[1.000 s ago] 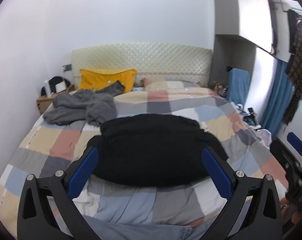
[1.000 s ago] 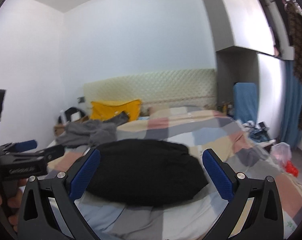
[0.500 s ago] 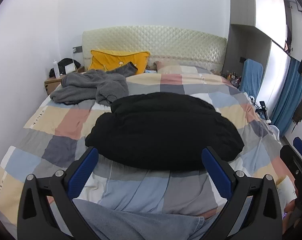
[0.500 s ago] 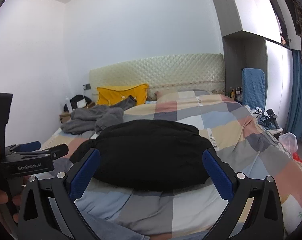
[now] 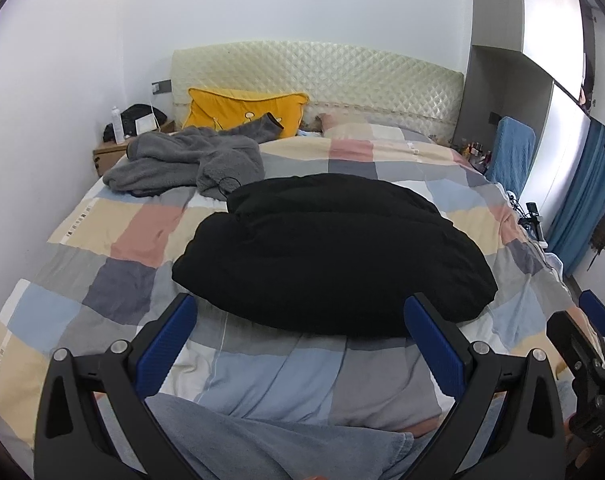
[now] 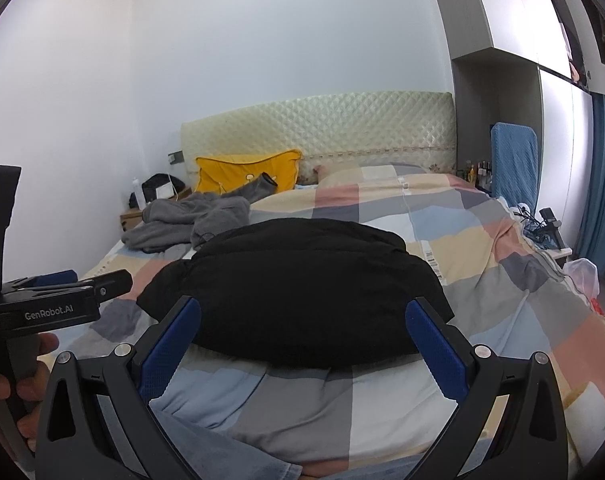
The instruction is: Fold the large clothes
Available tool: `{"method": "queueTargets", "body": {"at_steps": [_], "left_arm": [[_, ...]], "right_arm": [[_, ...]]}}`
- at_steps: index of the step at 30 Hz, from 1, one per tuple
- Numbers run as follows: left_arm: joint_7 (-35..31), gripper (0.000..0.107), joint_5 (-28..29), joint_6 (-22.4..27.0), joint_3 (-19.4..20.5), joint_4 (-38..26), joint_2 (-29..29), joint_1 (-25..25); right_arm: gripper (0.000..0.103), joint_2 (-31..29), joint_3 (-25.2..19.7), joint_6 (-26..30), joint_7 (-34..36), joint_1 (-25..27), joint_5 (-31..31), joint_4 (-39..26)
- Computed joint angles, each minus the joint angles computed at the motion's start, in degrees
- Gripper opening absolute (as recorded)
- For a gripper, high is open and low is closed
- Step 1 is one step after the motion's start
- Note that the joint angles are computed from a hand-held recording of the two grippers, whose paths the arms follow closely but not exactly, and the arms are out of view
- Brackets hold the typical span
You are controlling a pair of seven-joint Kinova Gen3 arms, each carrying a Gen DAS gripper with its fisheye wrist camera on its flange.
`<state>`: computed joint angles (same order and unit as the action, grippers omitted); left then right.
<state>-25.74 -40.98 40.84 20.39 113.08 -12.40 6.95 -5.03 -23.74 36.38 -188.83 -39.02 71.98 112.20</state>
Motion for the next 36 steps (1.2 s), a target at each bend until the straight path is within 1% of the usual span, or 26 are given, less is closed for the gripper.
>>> {"method": "queueTargets", "body": {"at_steps": [2,10,13,21,23,25,28,36], "left_arm": [[0.36,0.103,-0.42,0.45,0.42,-0.19,0.19,-0.06],[-0.67,0.103,0.27,-0.21,-0.18,-0.26,0.14,0.35],[-1.21,0.103,0.66,-0.25,-0.22,-0.37,0.06,0.42],[-2.76,0.103,1.78,-0.34,0.4,-0.46,-0.66,0.01],[-4.27,0.103,3.43,-0.41,-0.44,-0.74,-0.55,0.36],[-4.88,0.103,4.27,-0.52,-0.7,-0.8,-0.72,0.22],[-4.4,0.103,3.9,-0.38,0.11,-0.89,-0.79,-0.3],[-4.43,0.103,4.23,-0.24,0.58,-1.02,-0.84,-0.49]], "right_arm": [[0.103,-0.11,0.02,-0.11,-0.64,0.07,0.52,0.21],[0.103,-0.91,-0.24,0.52,-2.45,0.37,1.26,0.9],[0.103,-0.55,-0.91,2.71,-1.77,-0.08,0.97,0.49],[0.103,-0.97,-0.68,1.99,-2.28,-0.07,1.03,0.84],[0.103,-1.03,-0.7,1.78,-2.44,0.02,1.17,0.91],[0.103,-1.15,-0.24,0.44,-2.52,0.35,0.98,1.07],[0.103,-0.98,-0.03,-0.65,-1.49,0.85,-0.24,0.75],[0.103,-0.68,-0.73,0.85,-2.07,0.78,0.18,0.44]]}}
